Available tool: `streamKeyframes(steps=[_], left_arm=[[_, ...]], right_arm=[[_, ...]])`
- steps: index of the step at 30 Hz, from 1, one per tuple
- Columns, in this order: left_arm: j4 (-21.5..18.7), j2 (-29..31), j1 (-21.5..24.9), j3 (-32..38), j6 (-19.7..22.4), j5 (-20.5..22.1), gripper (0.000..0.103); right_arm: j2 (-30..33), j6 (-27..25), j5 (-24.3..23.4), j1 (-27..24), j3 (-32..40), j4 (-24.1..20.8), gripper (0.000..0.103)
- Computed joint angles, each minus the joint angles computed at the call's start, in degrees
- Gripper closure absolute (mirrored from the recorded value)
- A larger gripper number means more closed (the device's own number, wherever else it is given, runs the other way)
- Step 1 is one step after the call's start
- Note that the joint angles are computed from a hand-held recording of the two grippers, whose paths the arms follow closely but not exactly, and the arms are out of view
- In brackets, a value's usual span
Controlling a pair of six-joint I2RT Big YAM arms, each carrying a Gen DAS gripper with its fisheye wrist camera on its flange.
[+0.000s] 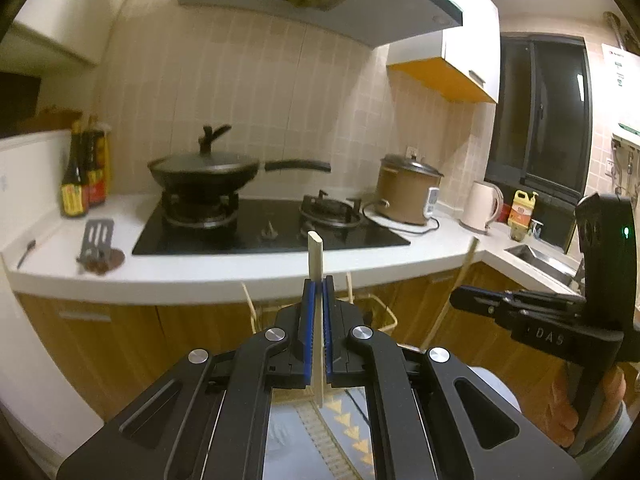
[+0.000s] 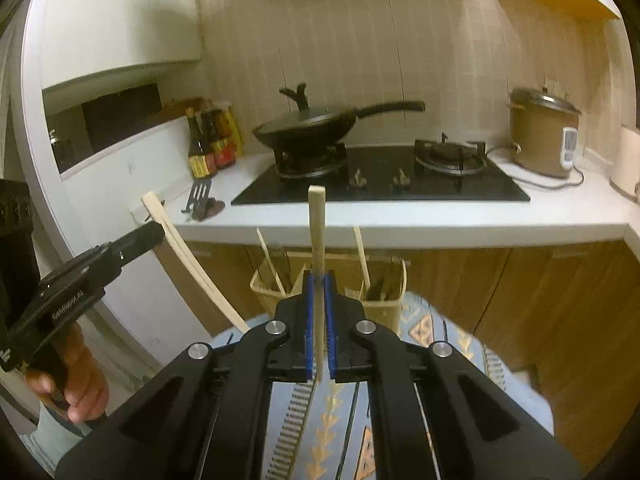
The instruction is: Organize utensils
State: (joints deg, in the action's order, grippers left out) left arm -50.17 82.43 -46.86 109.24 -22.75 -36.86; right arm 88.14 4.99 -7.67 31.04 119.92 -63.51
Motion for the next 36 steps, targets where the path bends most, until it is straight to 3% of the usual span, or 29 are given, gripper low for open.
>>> streamKeyframes(steps=[6, 17, 20, 23, 27, 32, 35, 36], left_arm=[[-0.4, 2.0, 0.0, 4.5, 2.3, -1.0, 0.101], [-0.6, 5.5, 2.0, 10.7, 4.4, 0.3, 0.102], [-1.1, 6.4, 2.8, 11.7, 4.1, 1.4, 0.102], [-0.6, 5.7, 2.9, 10.1, 3.7, 1.8, 0.102], [-0.7, 4.8, 3.2, 7.8, 2.5, 2.2, 0.102], [-0.4, 2.8, 3.8, 4.3, 0.1, 3.6, 0.102], [-0.2, 0.6, 3.5, 1.0, -0.9, 2.9, 0.102], [-0.3, -0.4, 3.3, -0.4, -1.4, 2.3, 0.102]], right_arm=[[3.8, -0.5, -0.3, 0.1, 8.3, -3.8, 0.100], [10.8, -0.9, 2.0, 0.2, 20.8, -6.8, 0.100], [12.4, -0.4, 0.0, -0.7, 22.7, -8.4, 0.100], [11.4, -1.0, -2.7, -1.4, 19.6, -9.6, 0.099], [8.9, -3.5, -2.0, -1.5, 11.7, -10.1, 0.097], [6.5, -2.1, -5.3, -2.9, 3.4, -10.0, 0.097], [6.8, -2.9, -6.6, -2.8, 0.5, -11.7, 0.086], [7.1, -3.8, -7.0, -2.3, -0.5, -12.1, 0.074]])
